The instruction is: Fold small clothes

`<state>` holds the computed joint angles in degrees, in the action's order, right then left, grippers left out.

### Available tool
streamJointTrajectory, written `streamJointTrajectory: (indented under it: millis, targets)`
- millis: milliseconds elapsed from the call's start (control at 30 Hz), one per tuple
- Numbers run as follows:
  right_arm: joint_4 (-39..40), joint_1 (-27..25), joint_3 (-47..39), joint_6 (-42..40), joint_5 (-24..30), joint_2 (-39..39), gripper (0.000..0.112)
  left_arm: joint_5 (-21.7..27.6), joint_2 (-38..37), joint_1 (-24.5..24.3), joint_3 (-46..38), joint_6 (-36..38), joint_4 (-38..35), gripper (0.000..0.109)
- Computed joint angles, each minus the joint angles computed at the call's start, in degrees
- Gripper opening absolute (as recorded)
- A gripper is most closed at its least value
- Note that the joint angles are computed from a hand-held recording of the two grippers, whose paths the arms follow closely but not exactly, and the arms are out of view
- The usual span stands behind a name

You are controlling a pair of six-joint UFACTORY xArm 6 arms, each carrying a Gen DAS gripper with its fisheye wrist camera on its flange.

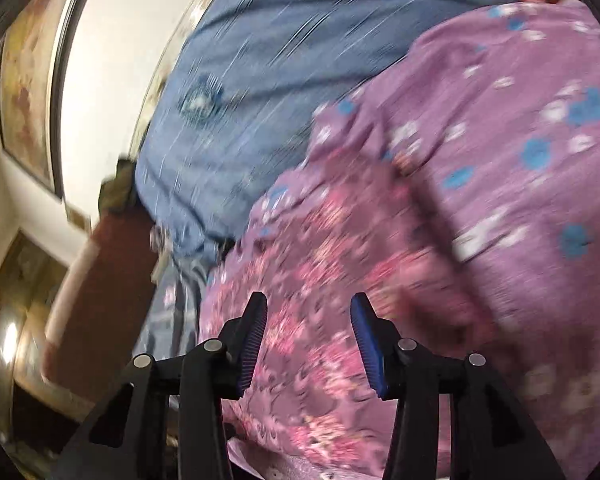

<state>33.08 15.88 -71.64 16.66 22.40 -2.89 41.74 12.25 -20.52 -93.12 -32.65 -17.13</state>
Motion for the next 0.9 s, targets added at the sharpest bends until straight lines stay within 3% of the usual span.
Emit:
streamJointTrajectory:
  millis: [133,233,400,467,600,700,900]
  targets:
    - [-3.52,3.53,-4.22,0.63,1.01,4.32,0.046,-8.20,-6.66,2.93,11.15,-0.95,-5.95,0.050]
    - [-4.47,6.07,-6.26,0.20,1.05,6.91,0.046,-12.44,-7.88,3.94,15.08,2.52,-12.89,0.051]
    - [-9.18,9.43,-9.08,-0.47,2.48,10.31,0.046,-13.16,-3.64,4.88,12.64,10.24,-23.97,0.053]
    - [-8.81,10.37,-9.65,-1.99,2.47,11.22,0.043,-13.74,-1.87,5.02,10.67,10.20,-23.80,0.053]
    - [-5.38,11.61,-12.06,-7.41,4.25,13.27,0.024,-17.42,1.01,5.29,8.06,14.33,-25.83,0.051]
    - [-8.84,12.23,-15.12,-5.63,6.54,15.94,0.024,-19.01,2.61,4.64,6.98,12.89,-21.48,0.051]
    - [-11.25,11.98,-19.16,-3.33,10.37,19.83,0.020,-17.03,5.70,4.51,3.55,9.08,-20.49,0.051]
